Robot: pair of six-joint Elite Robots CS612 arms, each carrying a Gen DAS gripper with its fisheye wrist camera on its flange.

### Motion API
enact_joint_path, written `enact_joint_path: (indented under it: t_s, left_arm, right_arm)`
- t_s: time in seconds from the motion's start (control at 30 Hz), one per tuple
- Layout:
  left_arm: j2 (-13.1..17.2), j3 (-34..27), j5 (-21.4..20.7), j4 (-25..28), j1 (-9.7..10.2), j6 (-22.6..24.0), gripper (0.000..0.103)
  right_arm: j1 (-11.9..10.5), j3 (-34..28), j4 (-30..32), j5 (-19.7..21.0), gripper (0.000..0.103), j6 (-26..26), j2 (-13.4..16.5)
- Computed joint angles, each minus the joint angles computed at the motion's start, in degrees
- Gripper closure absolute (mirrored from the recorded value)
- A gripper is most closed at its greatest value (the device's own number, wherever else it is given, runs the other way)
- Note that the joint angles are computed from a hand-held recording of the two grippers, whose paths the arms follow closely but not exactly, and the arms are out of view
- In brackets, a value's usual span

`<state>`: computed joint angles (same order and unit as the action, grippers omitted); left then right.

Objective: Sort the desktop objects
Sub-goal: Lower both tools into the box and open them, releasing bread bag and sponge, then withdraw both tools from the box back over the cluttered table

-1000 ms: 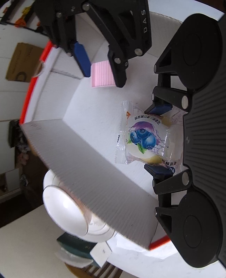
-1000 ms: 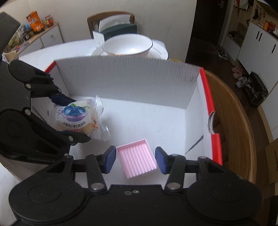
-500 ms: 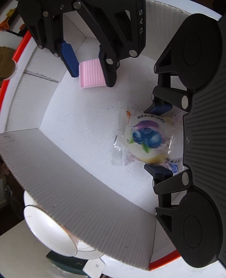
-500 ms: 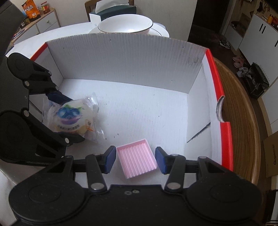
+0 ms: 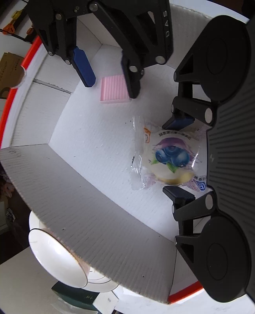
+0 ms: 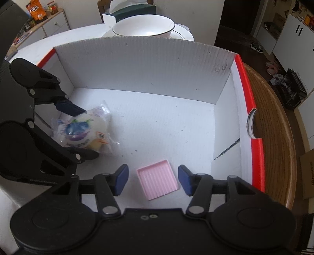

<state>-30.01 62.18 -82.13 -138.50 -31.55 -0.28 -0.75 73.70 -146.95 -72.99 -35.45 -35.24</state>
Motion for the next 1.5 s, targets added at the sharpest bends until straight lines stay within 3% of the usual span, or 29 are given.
enact_joint_path:
  t_s: [0.2, 0.6, 1.07, 1.43, 1.5]
  left_arm:
    - [-1.7, 2.9, -0.6, -4.4, 0.16, -0.5, 0.036]
    - [-6.9, 12.3, 0.2, -18.5, -0.26, -3.7, 0.036]
    - [-13.0, 25.0, 7.1, -38.5, -2.38, -10.3, 0.036]
    - [-17.2, 34.8, 11.5, -47.8, -3.21, -16.3, 0.017]
    - [-17.8, 36.6, 12.6, -49.4, -3.32, -16.9, 0.007]
  right_arm:
    - [-0.5, 1.7, -1.8, 2.5, 0.035, -1.0, -1.2]
    - [-1.9, 6.0, -7.4, 9.2, 0.029, 0.4, -4.6]
    - [-2.8, 14.6, -21.6, 17.0, 0.011, 5.3, -8.7]
    - [-2.0, 20.5, -30.9, 20.3, 0.003, 8.7, -11.1]
    - [-1.6, 21.3, -32.5, 20.3, 0.003, 9.4, -11.3]
